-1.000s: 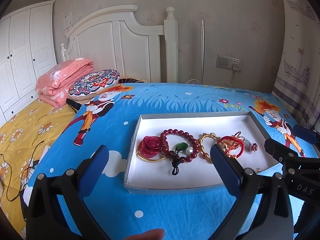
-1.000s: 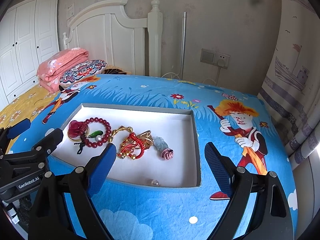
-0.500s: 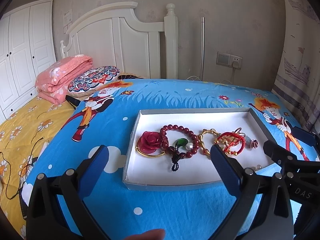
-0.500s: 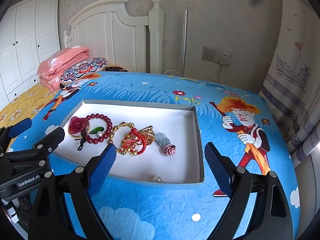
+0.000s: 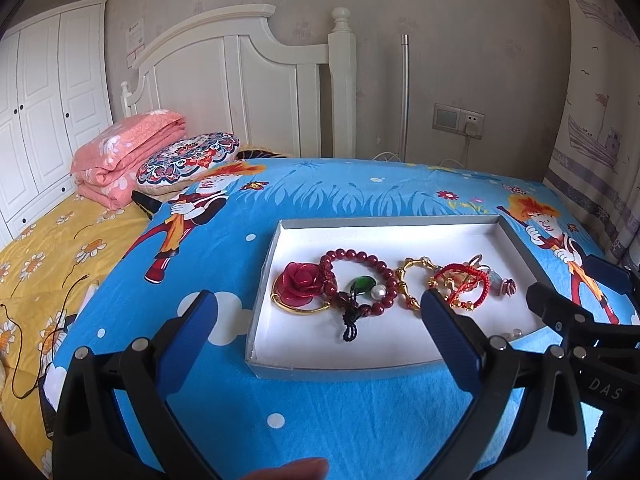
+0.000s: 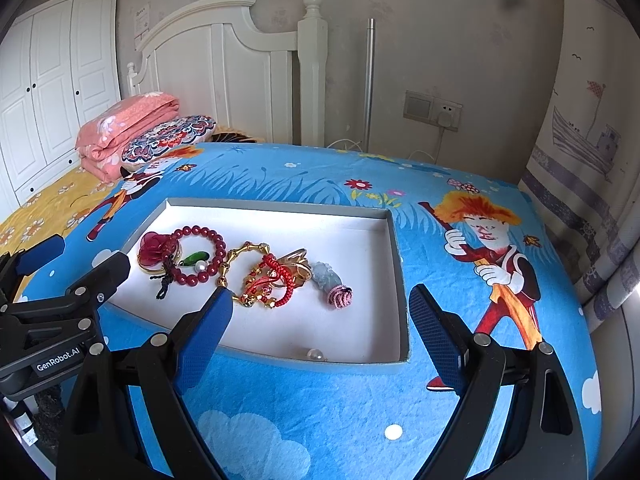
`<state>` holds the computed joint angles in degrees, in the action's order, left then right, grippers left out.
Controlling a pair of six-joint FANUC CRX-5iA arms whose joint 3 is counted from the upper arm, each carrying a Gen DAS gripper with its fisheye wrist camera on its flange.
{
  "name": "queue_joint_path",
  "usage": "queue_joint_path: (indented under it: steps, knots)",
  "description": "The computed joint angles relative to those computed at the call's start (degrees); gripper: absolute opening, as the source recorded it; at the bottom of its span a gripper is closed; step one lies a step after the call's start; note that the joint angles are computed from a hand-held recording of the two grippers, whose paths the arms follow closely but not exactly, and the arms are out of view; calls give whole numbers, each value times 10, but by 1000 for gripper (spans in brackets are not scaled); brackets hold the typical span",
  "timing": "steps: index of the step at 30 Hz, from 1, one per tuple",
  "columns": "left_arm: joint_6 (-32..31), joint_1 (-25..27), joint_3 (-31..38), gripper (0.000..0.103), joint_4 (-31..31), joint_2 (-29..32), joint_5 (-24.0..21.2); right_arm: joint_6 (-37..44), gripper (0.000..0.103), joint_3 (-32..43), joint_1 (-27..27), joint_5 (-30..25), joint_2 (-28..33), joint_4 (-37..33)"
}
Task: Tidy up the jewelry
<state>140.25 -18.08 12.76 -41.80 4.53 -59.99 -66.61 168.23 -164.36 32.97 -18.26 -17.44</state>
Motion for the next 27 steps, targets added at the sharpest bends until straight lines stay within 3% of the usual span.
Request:
queue_joint_path:
  steps: [27]
  knots:
    - [1, -3, 5, 98, -5, 3, -10, 4, 84, 5, 4, -1, 4, -2]
